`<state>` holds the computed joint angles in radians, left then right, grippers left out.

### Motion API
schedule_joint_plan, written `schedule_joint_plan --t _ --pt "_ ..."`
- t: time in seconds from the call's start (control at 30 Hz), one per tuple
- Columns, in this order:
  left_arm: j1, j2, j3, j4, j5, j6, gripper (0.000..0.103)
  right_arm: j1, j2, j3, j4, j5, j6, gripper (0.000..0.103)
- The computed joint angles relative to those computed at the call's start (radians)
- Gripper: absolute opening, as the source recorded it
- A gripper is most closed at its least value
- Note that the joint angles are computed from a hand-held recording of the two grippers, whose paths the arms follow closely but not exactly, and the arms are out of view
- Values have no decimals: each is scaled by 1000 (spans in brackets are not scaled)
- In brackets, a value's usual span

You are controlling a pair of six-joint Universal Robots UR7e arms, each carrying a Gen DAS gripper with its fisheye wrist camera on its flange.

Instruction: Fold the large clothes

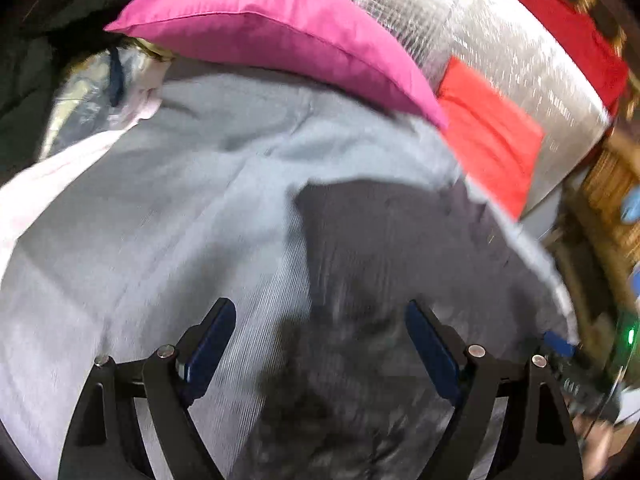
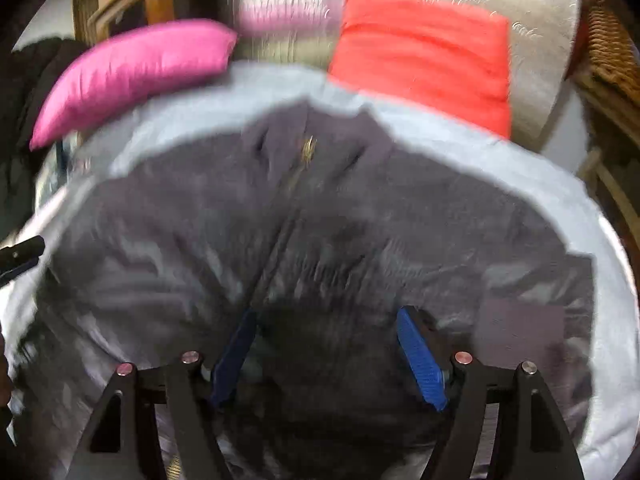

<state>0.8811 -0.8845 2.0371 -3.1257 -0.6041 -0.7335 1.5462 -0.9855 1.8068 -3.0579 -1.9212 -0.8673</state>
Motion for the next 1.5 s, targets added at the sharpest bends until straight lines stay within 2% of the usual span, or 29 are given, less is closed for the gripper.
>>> schedule_joint_plan --t 0.07,0.1,0.13,0.2,0.23,0.27,0.3,0.33,0.37,0.4,0.43,0.5,0.57,0.67,0.7,0.77,0.9,0.93,1.0,1.07,1.13,1.2,1.3,1.33,1.37,1.4,1.43,1.5 --pt "47 -3 -32 -47 -73 33 87 9 -27 28 -39 70 -32 76" --pt "85 -1 -66 -30 -135 34 87 11 -39 40 -24 111 -41 76" --pt "108 2 -91 -5 -166 33 87 14 -39 45 -10 124 -63 76" --pt "164 25 -167 76 -238 22 87 20 -1 42 -17 75 -132 76" --pt "181 34 -186 94 -270 18 86 17 41 22 -20 12 -156 76" --pt "194 44 -200 85 -291 24 86 -3 70 -3 19 -10 -138 78" --pt "197 55 -203 51 -291 43 86 -19 70 -19 61 10 -100 82" --pt "199 59 -209 37 -297 62 80 -32 64 -25 75 49 -78 82" --pt "205 66 -221 17 -325 109 67 -32 66 -32 89 46 -70 82" --pt "209 69 -238 35 -345 138 24 -32 68 -30 81 44 -78 84" --pt "209 73 -254 56 -346 153 16 -33 69 -27 70 48 -87 84" --pt "187 88 -262 6 -314 242 12 -41 70 -16 47 69 -92 85" --pt "169 113 -271 -41 -276 375 11 -51 61 1 35 91 -89 85" --pt "216 127 -300 27 -299 368 12 -63 55 11 25 110 -94 85" --pt "224 139 -307 14 -299 397 12 -62 53 16 17 109 -99 85" --pt "223 161 -323 5 -273 425 13 -57 48 27 6 107 -101 85" --pt "212 154 -317 10 -246 374 18 -58 51 20 9 114 -100 85" --pt "202 147 -308 13 -223 360 21 -58 50 21 9 115 -100 85" --pt "158 126 -268 -20 -135 349 26 -58 54 15 13 117 -97 85" --pt "120 85 -196 -72 -100 361 36 -58 57 11 16 121 -95 85" --pt "96 55 -129 -136 -137 368 61 -60 53 13 18 124 -94 85" --pt "73 42 -81 -132 -155 335 67 -60 49 18 17 124 -93 85" --pt "79 41 -47 -97 -191 277 66 -60 48 19 17 126 -93 85" --pt "90 44 -46 -72 -208 245 60 -61 47 19 17 126 -92 85" --pt "104 47 -40 -68 -238 227 46 -61 47 19 19 127 -91 85" --pt "116 46 -32 -74 -282 225 24 -61 48 18 19 126 -91 85" --pt "114 43 -20 -85 -284 225 24 -60 48 18 19 126 -90 85" --pt "90 57 -25 -82 -224 255 22 -61 47 19 21 127 -89 85"
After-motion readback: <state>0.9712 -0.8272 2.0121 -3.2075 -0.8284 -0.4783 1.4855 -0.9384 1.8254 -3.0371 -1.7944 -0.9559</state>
